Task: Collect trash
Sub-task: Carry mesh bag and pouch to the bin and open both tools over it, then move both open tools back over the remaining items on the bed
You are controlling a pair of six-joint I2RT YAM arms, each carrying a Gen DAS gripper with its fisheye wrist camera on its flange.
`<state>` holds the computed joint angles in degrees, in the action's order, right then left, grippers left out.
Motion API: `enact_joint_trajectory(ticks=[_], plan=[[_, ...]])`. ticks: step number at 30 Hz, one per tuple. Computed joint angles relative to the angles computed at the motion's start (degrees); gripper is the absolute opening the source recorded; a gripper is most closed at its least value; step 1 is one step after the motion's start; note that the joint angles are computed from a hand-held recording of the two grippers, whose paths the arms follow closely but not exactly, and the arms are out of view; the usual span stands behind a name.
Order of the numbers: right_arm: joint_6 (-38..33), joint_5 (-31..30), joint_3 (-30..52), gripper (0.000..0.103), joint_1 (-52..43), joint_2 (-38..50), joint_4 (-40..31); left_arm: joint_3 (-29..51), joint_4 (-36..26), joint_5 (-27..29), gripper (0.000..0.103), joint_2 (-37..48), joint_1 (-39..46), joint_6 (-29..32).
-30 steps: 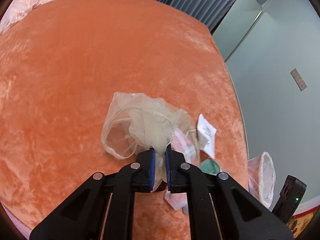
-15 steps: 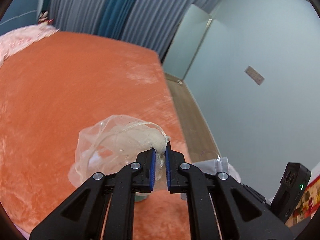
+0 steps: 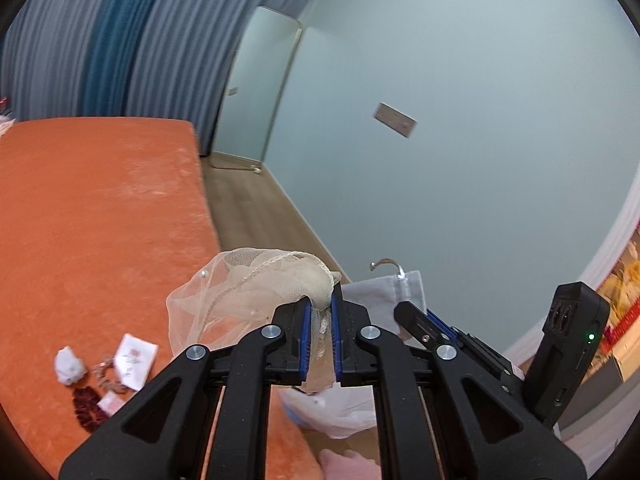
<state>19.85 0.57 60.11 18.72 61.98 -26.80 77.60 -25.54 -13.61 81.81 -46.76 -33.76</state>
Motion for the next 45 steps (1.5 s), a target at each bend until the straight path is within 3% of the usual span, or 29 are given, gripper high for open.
enact_joint_trajectory(ticks=[16,18,19,22,24,33,40,45], plan=[[-4.06,-7.37,-5.42,0.009,-17.11,-2.91,-1.13,19.16,-0.57,2.99,0.008,21.61,-6.36,0.59],[-4.34,-8.14,-5.95,0.015,-18.26,-2.71,-0.77,21.07,-0.45,2.75,0.009,23.72,-6.89,0.76],[-4.35,-8.25,-6.49,0.017,-18.81,-3.17,-0.77,21.20,0.06,2.21,0.014,24.28,-7.04,0.62],[-4.50,-7.55,-7.23,0.026,-19.61,-2.70,-0.11,22.69,-0.48,-0.41,0.055,26.25,-7.32,-0.35],[-4.47,-6.74,-8.18,0.038,-19.83,-3.74,-0.04,22.33,-0.30,-2.04,0.056,26.60,-7.56,-0.75],[-4.38,-7.10,-8.59,0.040,-19.59,-3.67,-0.08,19.82,0.90,-2.04,0.056,25.52,-7.00,-0.34],[-5.40,-7.78,-7.87,0.044,-21.37,-3.21,-0.21,20.52,1.00,1.73,0.056,25.55,-6.03,1.46],[-7.23,-8.74,-8.40,0.045,-24.24,-3.95,-1.35,28.52,-3.89,7.45,0.056,32.67,-3.92,1.10]])
